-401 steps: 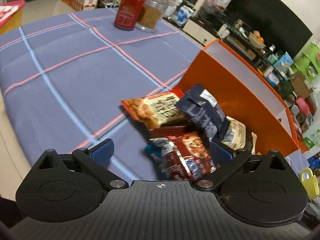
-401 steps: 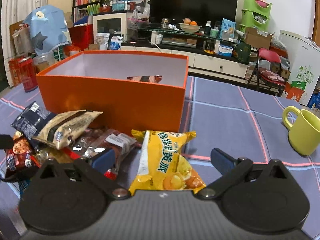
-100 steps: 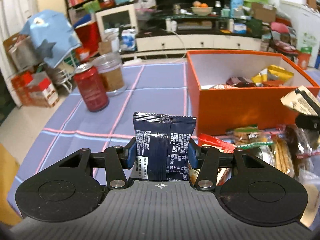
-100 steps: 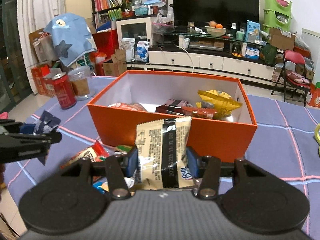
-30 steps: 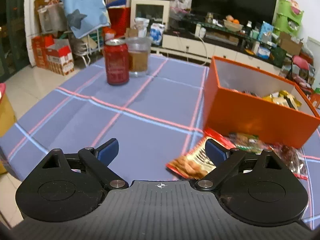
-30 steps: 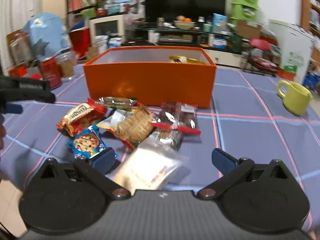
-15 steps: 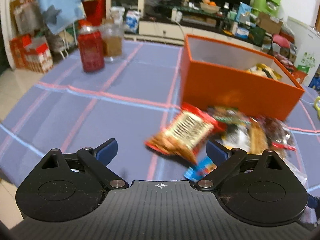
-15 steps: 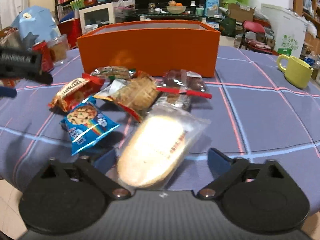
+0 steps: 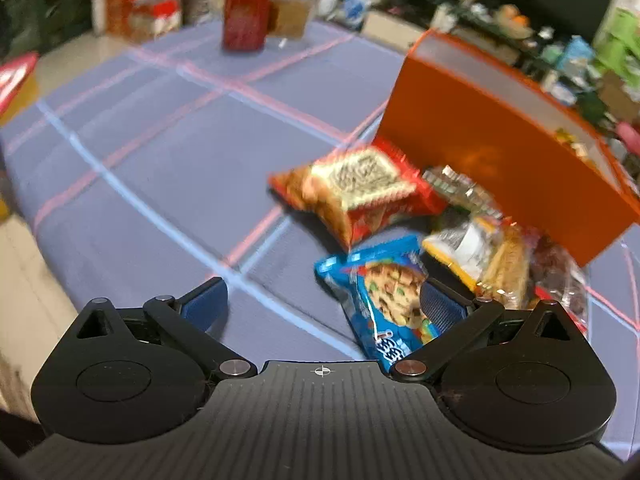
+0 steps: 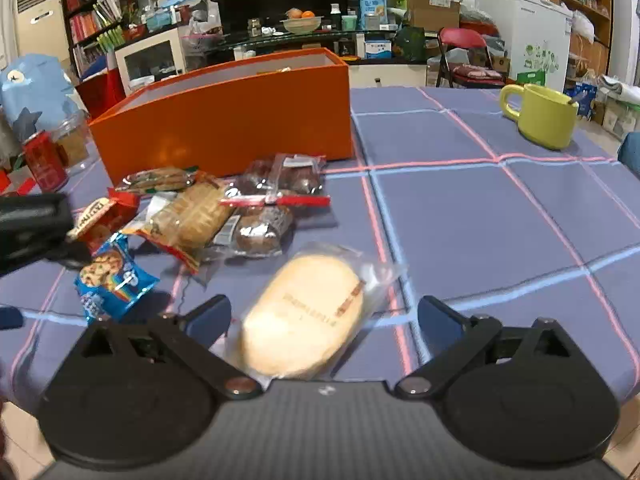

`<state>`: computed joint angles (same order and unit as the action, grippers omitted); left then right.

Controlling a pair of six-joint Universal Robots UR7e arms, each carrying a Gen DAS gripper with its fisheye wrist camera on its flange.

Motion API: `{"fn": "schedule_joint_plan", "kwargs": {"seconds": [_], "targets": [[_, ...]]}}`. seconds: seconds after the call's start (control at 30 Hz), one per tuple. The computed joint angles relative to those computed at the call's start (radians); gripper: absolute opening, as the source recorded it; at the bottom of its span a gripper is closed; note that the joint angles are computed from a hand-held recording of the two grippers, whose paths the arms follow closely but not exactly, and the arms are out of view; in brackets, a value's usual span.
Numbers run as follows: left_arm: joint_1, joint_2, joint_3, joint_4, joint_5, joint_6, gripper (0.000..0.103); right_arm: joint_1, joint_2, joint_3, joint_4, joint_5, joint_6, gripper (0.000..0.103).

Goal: Organize snacks
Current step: 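Grasp the blue cookie packet with the left tool while the right tool grasps dark red snacks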

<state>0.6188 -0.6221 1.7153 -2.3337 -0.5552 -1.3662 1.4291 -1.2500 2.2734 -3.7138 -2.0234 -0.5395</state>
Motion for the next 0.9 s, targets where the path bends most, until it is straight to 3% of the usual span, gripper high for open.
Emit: {"fn": "schedule_joint_plan", "kwargs": {"seconds": [0.07, 0.17, 0.37, 0.5, 0.63, 0.9], "targets": [[-0.003, 0.027, -0.028, 0.031, 0.021, -0.051, 0.09, 0.0, 0.002, 0.0, 0.006, -0.001, -0.002, 0.099], [-0.004, 0.062, -0.053, 0.026, 0.046, -0.012, 0.09, -0.005, -0.012, 0.001, 0.032, 0.012, 0.021, 0.1], [0.005, 0.056, 0.043, -0.323, 0.037, 0.506, 0.09, -0.012, -0.03, 0.002, 0.035, 0.033, 0.037, 0.101], [0.019, 0.014, 0.086, -0.376, 0.027, 0.647, 0.085, -0.007, -0.026, 0.002, 0.03, 0.038, 0.03, 0.101], [0.025, -0.031, 0.126, -0.343, 0.045, 0.592, 0.082, -0.007, -0.013, 0.004, 0.004, 0.028, 0.009, 0.101], [0.038, -0.068, 0.166, -0.368, -0.002, 0.514, 0.083, 0.005, 0.017, -0.001, -0.026, 0.013, -0.028, 0.101]]}}
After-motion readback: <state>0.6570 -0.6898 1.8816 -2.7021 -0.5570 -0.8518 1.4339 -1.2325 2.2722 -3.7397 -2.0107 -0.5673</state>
